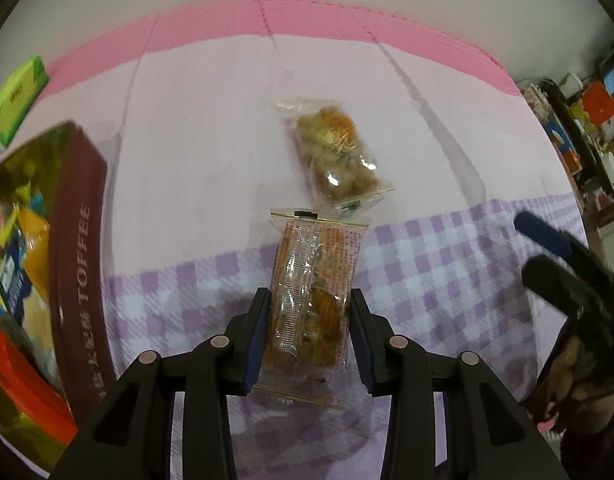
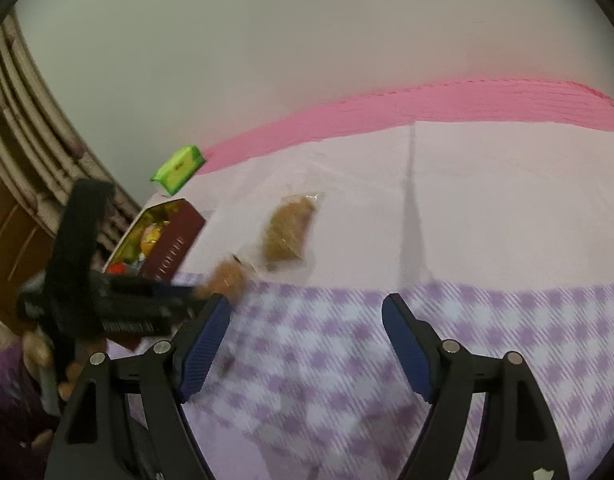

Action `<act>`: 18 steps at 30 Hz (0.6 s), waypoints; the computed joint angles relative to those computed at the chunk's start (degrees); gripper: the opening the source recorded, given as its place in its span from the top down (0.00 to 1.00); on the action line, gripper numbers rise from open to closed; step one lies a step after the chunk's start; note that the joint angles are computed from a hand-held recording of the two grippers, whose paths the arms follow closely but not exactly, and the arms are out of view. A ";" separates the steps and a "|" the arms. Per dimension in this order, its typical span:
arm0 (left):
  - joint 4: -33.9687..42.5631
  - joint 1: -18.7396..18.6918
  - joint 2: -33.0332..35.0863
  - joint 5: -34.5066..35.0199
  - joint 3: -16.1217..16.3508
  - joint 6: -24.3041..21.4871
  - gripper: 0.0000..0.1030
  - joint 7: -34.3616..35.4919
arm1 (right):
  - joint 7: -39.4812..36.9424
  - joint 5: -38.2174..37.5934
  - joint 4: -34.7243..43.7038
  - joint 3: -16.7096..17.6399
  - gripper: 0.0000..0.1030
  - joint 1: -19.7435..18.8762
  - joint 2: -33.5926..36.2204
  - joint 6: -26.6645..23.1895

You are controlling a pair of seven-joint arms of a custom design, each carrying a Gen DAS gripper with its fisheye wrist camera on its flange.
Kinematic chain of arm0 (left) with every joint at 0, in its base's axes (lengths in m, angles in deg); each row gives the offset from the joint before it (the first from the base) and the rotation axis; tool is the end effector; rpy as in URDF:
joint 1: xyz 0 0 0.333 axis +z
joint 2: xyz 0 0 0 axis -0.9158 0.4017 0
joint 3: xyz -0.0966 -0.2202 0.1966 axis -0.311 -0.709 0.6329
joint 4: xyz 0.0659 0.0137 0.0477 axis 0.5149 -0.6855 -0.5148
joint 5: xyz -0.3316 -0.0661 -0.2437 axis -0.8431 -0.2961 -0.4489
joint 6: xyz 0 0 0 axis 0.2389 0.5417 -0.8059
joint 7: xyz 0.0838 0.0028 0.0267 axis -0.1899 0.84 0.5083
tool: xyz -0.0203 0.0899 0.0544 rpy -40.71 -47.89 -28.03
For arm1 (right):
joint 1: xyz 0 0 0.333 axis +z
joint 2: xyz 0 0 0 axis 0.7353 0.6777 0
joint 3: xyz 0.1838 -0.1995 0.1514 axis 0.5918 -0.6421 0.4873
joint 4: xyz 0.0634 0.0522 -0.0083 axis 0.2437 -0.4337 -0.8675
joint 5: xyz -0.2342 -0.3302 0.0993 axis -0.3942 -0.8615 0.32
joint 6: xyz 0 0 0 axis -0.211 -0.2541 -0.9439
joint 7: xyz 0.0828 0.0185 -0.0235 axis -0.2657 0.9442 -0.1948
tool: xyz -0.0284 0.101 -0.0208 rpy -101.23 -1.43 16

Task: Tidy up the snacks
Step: 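Lift the brittle pack with the left gripper while the right grasps the other pack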

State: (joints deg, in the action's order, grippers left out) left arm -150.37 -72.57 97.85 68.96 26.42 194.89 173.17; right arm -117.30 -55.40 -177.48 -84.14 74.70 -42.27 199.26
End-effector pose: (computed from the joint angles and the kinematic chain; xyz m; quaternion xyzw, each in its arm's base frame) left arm 0.7425 -0.2431 0.2811 0.2982 -0.9358 0.1803 0.0537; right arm 0.5368 0.3200 0.2855 -0.4365 0.8062 -0.2004 0.3454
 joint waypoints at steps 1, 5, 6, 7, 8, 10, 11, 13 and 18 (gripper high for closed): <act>0.44 0.14 0.29 -0.18 -0.08 -0.30 0.62 0.02 | -3.15 2.27 1.09 0.23 0.26 -0.70 0.88 0.69; -1.60 0.81 -0.89 -0.94 -0.41 0.59 0.62 0.56 | -6.14 4.46 6.12 -1.75 0.26 -1.68 5.08 6.21; -1.58 0.88 -0.70 -1.09 -0.42 0.76 0.62 0.68 | -7.06 5.39 7.54 -2.42 0.26 -1.59 6.18 6.93; -1.67 1.05 -0.82 -1.21 -0.40 0.68 0.62 0.73 | -8.77 6.87 9.07 -2.83 0.26 -1.74 7.46 7.92; -1.88 1.33 -1.16 -1.41 -0.39 0.47 0.62 0.76 | -13.18 10.46 10.96 -2.37 0.26 -2.60 9.13 8.56; -2.76 1.93 -1.91 -1.95 -0.55 0.71 0.62 1.31 | -21.80 16.86 14.56 -0.96 0.26 -3.85 12.05 7.72; -3.67 2.16 -2.53 -2.16 -0.60 1.39 0.62 1.73 | -24.66 18.80 16.14 -0.70 0.26 -4.10 13.32 7.62; -4.92 2.63 -3.55 -2.47 -0.58 1.87 0.62 2.37 | -33.12 24.84 19.87 1.33 0.26 -5.24 16.21 4.36; -7.39 3.79 -5.77 -3.66 -0.59 2.26 0.62 3.31 | -40.31 31.88 24.19 0.49 0.26 -4.48 19.95 2.11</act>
State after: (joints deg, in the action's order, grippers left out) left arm -157.76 -68.79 92.09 65.30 25.84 197.15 176.48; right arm -157.61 -23.52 -153.30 -83.65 70.22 -22.32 201.37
